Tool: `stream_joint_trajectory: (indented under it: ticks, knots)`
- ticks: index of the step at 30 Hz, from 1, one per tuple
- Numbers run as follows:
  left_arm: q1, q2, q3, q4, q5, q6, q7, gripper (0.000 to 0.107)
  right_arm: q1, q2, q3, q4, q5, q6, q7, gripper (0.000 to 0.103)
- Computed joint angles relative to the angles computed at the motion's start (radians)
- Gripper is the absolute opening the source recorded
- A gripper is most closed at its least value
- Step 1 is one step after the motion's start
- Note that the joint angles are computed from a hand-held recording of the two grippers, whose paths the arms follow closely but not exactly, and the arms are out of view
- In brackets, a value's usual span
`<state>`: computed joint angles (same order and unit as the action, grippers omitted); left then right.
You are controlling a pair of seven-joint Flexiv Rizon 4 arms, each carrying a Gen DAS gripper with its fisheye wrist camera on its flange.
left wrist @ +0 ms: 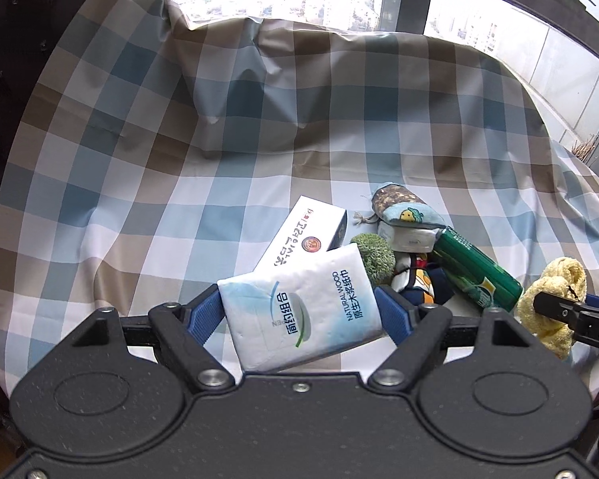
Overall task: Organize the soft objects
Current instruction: 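Carry both items over the tray and open the left gripper on the tissue pack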
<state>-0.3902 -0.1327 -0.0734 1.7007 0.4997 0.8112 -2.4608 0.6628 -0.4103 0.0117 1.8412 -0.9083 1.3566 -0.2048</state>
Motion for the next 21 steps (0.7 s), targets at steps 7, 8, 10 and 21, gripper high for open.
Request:
stream_joint_trajectory:
  ticks: [7, 8, 10, 21]
  knots:
    - [-0.040, 0.116, -0.045, 0.111, 0.144, 0.027, -0.163, 0.077, 0.055, 0.183, -0.076, 0.198, -0.451, 0.007, 0.441, 0.063]
    - [-0.044, 0.129, -0.058, 0.125, 0.166, 0.025, -0.190, 0.077, 0.050, 0.202, -0.064, 0.215, -0.502, -0.006, 0.489, 0.063]
    - [-0.045, 0.147, -0.079, 0.150, 0.190, 0.030, -0.232, 0.077, 0.038, 0.236, -0.032, 0.249, -0.570, -0.029, 0.564, 0.063]
    - [-0.079, 0.191, -0.182, 0.216, 0.325, -0.108, -0.477, 0.077, -0.061, 0.334, 0.151, 0.363, -0.678, -0.117, 0.704, 0.063]
